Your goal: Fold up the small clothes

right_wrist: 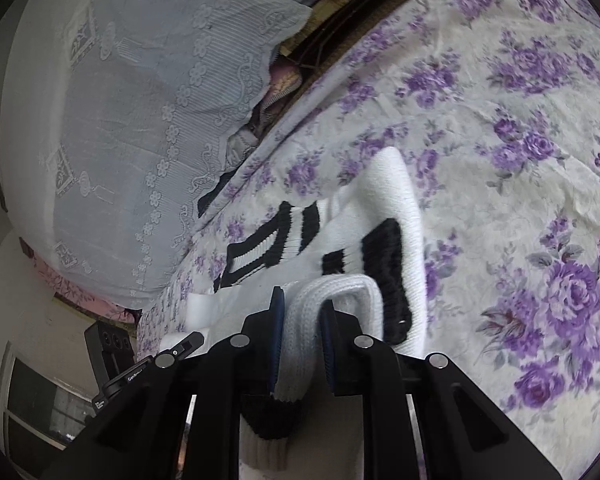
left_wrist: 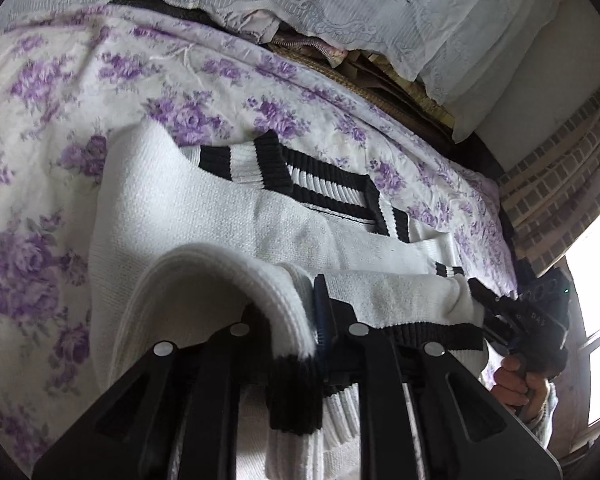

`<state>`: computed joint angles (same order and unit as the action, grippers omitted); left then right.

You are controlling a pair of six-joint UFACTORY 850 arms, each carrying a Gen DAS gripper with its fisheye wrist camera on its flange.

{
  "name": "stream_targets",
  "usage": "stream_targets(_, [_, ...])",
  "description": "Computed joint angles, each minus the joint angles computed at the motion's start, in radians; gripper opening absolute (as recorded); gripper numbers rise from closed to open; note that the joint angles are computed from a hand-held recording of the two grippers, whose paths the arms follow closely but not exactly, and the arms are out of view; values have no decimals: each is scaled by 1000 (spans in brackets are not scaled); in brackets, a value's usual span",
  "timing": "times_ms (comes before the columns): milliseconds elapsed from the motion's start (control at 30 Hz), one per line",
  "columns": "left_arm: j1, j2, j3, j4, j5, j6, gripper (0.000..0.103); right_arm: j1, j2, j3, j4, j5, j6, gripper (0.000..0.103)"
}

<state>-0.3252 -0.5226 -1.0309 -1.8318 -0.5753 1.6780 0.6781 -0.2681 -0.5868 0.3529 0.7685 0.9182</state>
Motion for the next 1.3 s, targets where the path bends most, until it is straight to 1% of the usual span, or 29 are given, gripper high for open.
stream_targets(33, [10, -5, -2, 8, -27, -8, 15, -2, -1, 5, -16, 12, 17, 20])
stream_targets(100, [33, -1, 3, 30, -80, -30, 22, 7, 9, 8, -3, 11, 0, 20])
stream_targets(133, [38, 9, 13, 18, -85, -28, 38, 16, 18, 11, 14, 6, -23, 21])
stream_targets(167, [44, 30, 34, -24, -87, -3, 59, 24, 28, 14, 24, 1, -38, 21])
stream_targets(200, [49, 56, 61, -78, -88, 38, 66, 32, 38, 18, 30, -3, -50, 24])
stream_targets(233, [55, 81, 85, -118, -95, 78, 70, 42, 50, 22, 38, -7, -64, 27])
stream_targets(300, [68, 112, 114, -130, -122, 101, 71, 64, 73, 30, 67, -20, -100, 30])
stream_targets(400, [83, 128, 132, -97, -140, 66, 71, 99, 93, 33, 116, -46, -155, 32])
stream_targets(500, [86, 123, 141, -43, -129, 5, 71, 132, 99, 34, 144, -66, -193, 33])
stream_targets(600, [84, 123, 155, -22, -141, -12, 71, 154, 96, 41, 136, -65, -185, 33])
stream_targets(733, [50, 149, 179, -27, -99, 27, 70, 160, 73, 21, 123, -104, -195, 33])
stream_targets(800, [31, 155, 181, -29, -70, 42, 62, 159, 62, 9, 113, -118, -205, 33])
stream_targets(867, [17, 147, 173, -23, -34, 40, 45, 161, 51, -9, 140, -142, -256, 32])
stream_targets(900, [14, 139, 169, -24, -23, 39, 41, 161, 46, -15, 146, -150, -272, 28])
stream_targets(933, [13, 133, 165, -25, -17, 37, 32, 162, 40, -21, 159, -155, -293, 18])
stream_targets(967, [14, 126, 160, -17, -13, 25, 23, 162, 40, -24, 163, -160, -304, 15])
stream_targets(1000, [18, 125, 160, -16, -18, 19, 20, 164, 43, -22, 167, -155, -309, 14])
stream_targets(1033, [25, 125, 159, -14, -40, 16, 14, 168, 54, -16, 177, -137, -317, 13])
stream_targets(1100, [36, 132, 150, -19, -76, 23, 13, 158, 79, -5, 154, -105, -299, 13])
stream_targets(1133, [36, 137, 144, -20, -78, 26, 13, 137, 94, -3, 113, -89, -266, 13])
stream_targets(1233, [17, 147, 96, -24, -24, 39, 13, 88, 103, -31, 95, -90, -280, 13])
stream_targets(1300, [-3, 137, 53, -44, 40, 63, 13, 46, 87, -59, 71, -83, -270, 13])
